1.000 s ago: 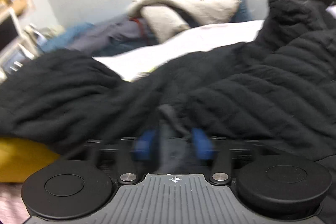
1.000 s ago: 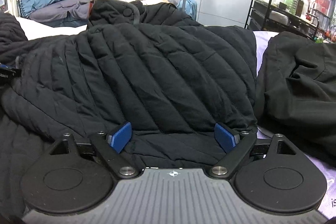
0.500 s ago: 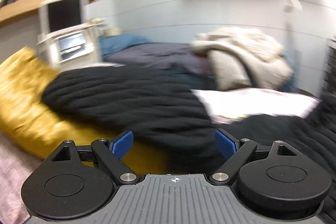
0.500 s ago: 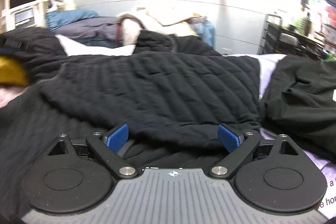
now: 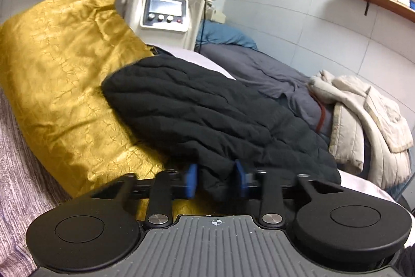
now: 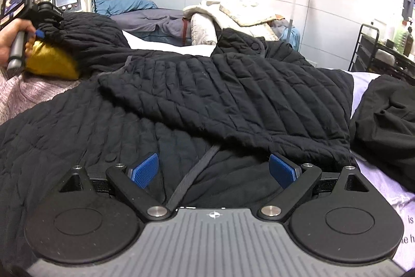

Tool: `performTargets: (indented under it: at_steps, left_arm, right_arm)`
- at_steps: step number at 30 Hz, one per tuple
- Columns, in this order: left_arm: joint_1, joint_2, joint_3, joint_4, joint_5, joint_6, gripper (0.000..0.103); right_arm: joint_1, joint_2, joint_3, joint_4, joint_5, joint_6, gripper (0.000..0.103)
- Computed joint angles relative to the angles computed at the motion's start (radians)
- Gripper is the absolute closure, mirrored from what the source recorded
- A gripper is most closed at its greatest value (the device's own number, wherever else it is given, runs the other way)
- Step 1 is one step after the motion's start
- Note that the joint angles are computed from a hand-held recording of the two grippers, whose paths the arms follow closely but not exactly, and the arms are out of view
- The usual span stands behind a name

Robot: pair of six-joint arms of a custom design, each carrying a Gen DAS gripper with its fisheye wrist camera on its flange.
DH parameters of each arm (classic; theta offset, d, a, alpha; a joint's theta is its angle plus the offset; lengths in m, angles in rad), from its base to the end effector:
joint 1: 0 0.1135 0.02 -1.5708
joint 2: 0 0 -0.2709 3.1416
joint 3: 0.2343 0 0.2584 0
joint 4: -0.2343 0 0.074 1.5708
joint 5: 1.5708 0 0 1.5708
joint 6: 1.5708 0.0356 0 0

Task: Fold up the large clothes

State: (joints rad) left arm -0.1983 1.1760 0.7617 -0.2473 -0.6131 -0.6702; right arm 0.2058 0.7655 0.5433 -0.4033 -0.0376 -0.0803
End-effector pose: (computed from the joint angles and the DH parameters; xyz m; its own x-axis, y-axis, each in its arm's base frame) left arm 0.2505 -0.0294 0.2539 -0.2957 -0.4587 -0.8379 -0.5967 0.7737 -0.2130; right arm 0.1680 0.0364 0.2402 -0.5525 -0.1972 -0.8098 -0.2792 0.9593 -0.0431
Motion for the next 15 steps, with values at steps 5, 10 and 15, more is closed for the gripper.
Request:
performTargets:
  at_steps: [5, 10, 15]
  left_arm:
    - [-0.148, -0.059, 0.005, 0.044, -0.109, 0.136, 0.052]
    - [-0.437, -0.054, 0.064, 0.169, -0.224, 0.34, 0.055]
    - [-0.73, 0.122, 0.16, 0.287, -0.188, 0.486, 0.056]
  right_arm:
    - [-0.05, -0.036, -0.016, -0.034, -0.026, 0.004, 0.01]
    - [-0.112, -0.028, -0.005, -0.037, -0.075, 0.023, 0.01]
    - [-0.129, -0.033, -0.002, -0.028, -0.073, 0.028, 0.01]
